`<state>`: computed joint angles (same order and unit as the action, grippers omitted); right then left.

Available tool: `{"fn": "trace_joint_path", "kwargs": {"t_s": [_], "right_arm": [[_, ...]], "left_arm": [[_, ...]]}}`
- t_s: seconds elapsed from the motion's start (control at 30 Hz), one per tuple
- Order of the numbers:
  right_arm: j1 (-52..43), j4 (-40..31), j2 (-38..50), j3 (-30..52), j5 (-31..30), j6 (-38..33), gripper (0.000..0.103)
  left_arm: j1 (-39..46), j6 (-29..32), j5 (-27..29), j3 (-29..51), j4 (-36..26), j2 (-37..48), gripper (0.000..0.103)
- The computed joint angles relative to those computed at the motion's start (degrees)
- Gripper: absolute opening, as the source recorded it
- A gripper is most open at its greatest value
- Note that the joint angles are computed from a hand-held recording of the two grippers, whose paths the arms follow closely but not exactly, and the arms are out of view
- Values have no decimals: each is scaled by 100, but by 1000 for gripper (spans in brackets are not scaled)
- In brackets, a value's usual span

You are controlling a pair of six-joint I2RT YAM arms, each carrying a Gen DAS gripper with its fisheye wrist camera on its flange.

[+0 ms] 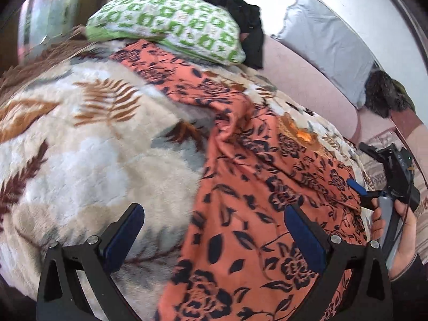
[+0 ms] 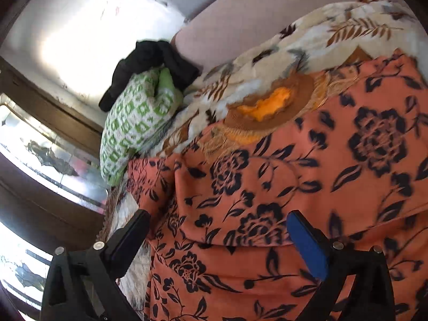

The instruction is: Fold small clothes

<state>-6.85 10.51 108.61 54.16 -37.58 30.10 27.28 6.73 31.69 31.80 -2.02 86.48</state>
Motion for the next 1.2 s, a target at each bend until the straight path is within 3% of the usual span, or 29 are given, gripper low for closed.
{"fn": "trace_joint_path", "kwargs": {"t_s": [0.1,0.17,0.27,0.4,0.47,0.53,0.63,0.8,0.93,1.17,1.2], "right_arm": [[-849,367,-282,-332,-704,582,103],[-1328,794,-336,-816,-1236,907,103],[-1704,1040,-224,-1307,-1782,750,103],[-1767,1239,166,-1328,-2094,479,103],[-1769,1525,296,-1365,-2262,515,103],[-1754,1642,374,-1351,-2386,426,103],[-1781,1787,493,-1346,-2497,413,103],[-1971,2046,699,-1337,-2744,635,103],[-2109,2240,693,-1378,-2795,828,103],[-2133,2279,739,-1363,-2818,882,103],[-2147,2321,744,-1368,-2805,919,103]], "left_arm": [[-631,-256,-41,445,-190,76,103],[-978,-591,369,1111,-506,574,103],[-1581,-1138,432,2077,-759,1334,103],[-2058,-1768,317,3380,-1311,2404,103],[-2155,-2051,212,3843,-1497,2824,100],[-2179,-2355,120,4142,-1636,3171,86],[-2129,-2724,162,4439,-1730,3585,67],[-2023,-3397,44,4356,-1527,3659,67],[-2050,-3402,-333,3828,-1167,3214,69],[-2024,-3666,-392,4453,-1480,3764,68],[-2024,-3700,-402,4482,-1469,3777,64]]}}
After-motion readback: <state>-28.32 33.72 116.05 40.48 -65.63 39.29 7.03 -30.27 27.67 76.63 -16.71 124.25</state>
